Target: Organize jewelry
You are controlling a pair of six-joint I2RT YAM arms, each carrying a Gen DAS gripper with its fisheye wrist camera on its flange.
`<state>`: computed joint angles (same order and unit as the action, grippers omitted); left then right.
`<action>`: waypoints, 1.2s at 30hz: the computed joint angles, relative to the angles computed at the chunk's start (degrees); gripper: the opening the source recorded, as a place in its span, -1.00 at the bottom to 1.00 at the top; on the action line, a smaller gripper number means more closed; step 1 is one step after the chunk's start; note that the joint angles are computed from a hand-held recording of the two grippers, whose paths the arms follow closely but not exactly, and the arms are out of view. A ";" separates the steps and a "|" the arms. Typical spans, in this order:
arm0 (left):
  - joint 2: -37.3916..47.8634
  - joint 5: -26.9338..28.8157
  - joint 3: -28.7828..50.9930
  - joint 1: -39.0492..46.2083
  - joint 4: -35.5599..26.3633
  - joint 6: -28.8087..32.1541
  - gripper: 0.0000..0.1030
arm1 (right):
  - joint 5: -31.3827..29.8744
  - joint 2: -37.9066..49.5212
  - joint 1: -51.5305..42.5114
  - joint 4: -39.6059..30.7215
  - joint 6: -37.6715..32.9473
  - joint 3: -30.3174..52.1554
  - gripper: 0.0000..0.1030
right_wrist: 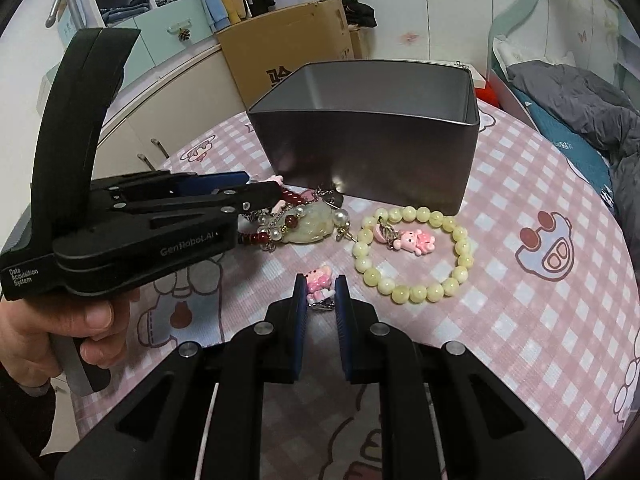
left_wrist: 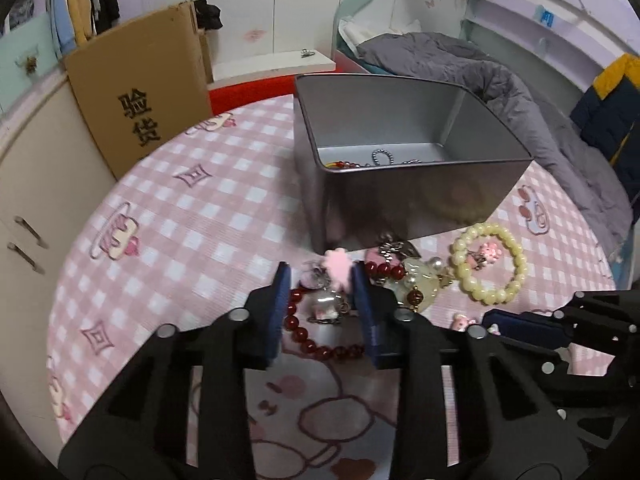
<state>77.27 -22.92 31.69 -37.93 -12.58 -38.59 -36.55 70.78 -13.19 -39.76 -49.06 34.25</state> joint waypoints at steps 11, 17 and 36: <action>-14.65 0.19 -8.38 -1.61 -0.49 -3.00 -0.56 | -2.31 1.36 -3.03 -4.21 -3.34 2.59 -0.76; -22.03 -5.39 -7.79 -6.97 -7.06 -4.82 -0.56 | -4.25 1.88 -5.48 -7.03 -5.92 4.21 -0.76; -23.58 -7.89 10.12 -5.20 -15.43 2.54 -0.56 | -18.46 1.38 -8.11 -21.07 -5.30 29.44 -0.76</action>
<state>53.69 -30.81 41.81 -43.14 -28.01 -36.05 -55.01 72.15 -21.30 -60.82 -54.36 63.69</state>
